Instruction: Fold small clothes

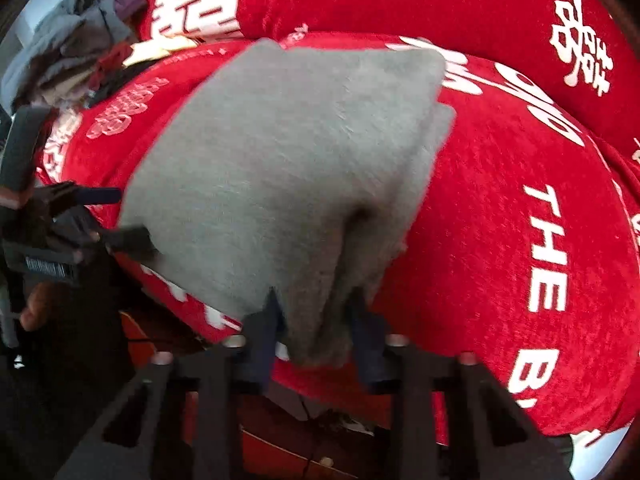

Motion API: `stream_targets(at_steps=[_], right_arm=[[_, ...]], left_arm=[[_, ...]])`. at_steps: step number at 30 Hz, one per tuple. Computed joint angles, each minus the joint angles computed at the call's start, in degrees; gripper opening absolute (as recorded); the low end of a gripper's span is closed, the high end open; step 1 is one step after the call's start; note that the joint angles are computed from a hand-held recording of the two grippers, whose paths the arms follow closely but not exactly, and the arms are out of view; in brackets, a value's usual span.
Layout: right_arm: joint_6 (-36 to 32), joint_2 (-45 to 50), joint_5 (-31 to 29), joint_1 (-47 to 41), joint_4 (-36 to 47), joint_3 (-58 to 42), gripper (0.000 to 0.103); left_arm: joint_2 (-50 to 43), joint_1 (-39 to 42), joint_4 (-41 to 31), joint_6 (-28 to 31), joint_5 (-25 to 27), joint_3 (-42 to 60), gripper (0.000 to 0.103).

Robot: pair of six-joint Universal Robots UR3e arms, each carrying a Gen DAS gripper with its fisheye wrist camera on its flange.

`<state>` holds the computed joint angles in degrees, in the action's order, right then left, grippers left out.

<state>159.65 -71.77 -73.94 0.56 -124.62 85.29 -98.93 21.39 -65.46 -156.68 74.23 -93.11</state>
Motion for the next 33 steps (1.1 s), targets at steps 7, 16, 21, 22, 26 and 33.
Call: stream_targets(at_steps=[7, 16, 21, 22, 26, 33], right_arm=[[-2.53, -4.88, 3.39, -2.28, 4.25, -1.59, 0.061], [-7.11, 7.64, -4.09, 6.64, -4.29, -15.33, 0.081], [-7.74, 16.27, -1.13, 6.11, 1.43, -25.85, 0.087], [-7.13, 17.68, 0.41, 5.37, 2.56, -28.06, 0.089], [-3.35, 21.06, 4.48, 3.28, 8.25, -35.48, 0.092], [-4.44, 20.34, 4.11, 4.67, 7.45, -37.88, 0.092]], left_arm=[[7.29, 2.21, -3.84, 5.08, -6.18, 1.12, 0.102], [-14.42, -9.41, 1.85, -13.47, 7.29, 25.2, 0.102], [-19.97, -12.26, 1.56, -15.35, 9.87, 29.8, 0.102], [-20.3, -12.13, 1.84, -15.65, 9.49, 29.68, 0.103], [-24.37, -11.71, -3.54, -16.35, 7.99, 37.25, 0.103], [-25.12, -13.85, -2.67, -16.46, 12.65, 40.82, 0.103]])
